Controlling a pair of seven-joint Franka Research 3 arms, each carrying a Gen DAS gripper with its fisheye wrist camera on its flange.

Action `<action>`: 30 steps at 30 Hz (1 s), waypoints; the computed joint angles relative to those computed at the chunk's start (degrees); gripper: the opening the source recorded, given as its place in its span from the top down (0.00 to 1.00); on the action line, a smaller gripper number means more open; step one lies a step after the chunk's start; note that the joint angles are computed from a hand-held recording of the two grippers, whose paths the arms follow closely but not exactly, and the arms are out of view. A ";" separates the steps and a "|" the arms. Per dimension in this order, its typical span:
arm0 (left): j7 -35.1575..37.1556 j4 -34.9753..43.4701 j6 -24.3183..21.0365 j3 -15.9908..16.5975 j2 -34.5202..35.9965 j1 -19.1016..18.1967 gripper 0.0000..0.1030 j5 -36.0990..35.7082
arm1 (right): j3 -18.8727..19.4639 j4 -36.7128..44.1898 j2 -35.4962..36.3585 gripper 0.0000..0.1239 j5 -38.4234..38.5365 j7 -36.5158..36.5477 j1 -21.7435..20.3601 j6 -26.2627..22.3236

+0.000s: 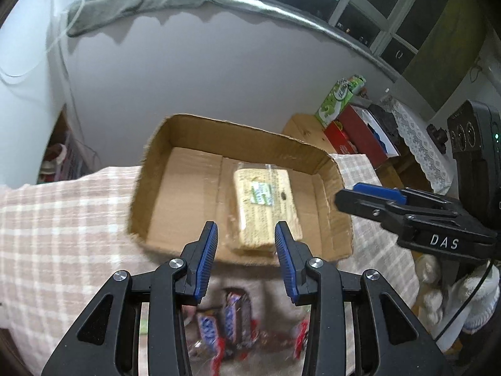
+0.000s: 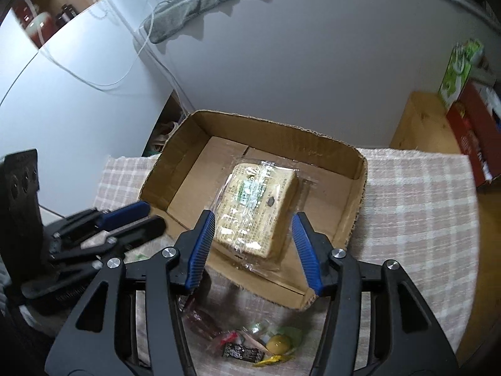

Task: Organize snacks
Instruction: 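Move both tools back over the pile of sweets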

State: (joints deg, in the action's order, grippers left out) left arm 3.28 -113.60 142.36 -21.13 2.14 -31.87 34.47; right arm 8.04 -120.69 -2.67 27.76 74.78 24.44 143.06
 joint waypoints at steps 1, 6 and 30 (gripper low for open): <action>-0.66 -1.03 -0.53 -0.15 -1.13 -0.17 0.65 0.13 | 0.06 -1.10 -1.16 0.56 0.41 -0.68 0.12 0.68; -6.32 -7.06 -1.53 -1.48 -6.70 -0.19 0.65 0.02 | -0.09 -6.11 -6.14 0.56 1.75 -3.33 0.82 3.61; -10.01 -18.67 3.07 -2.85 -11.26 0.52 0.65 -8.22 | -2.10 -23.47 -18.45 0.53 0.97 2.10 0.61 0.37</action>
State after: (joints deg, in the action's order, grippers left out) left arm -6.72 -132.27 145.43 -23.98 -9.13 -31.36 26.25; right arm 5.95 -144.16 -21.12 28.73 76.88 25.05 143.43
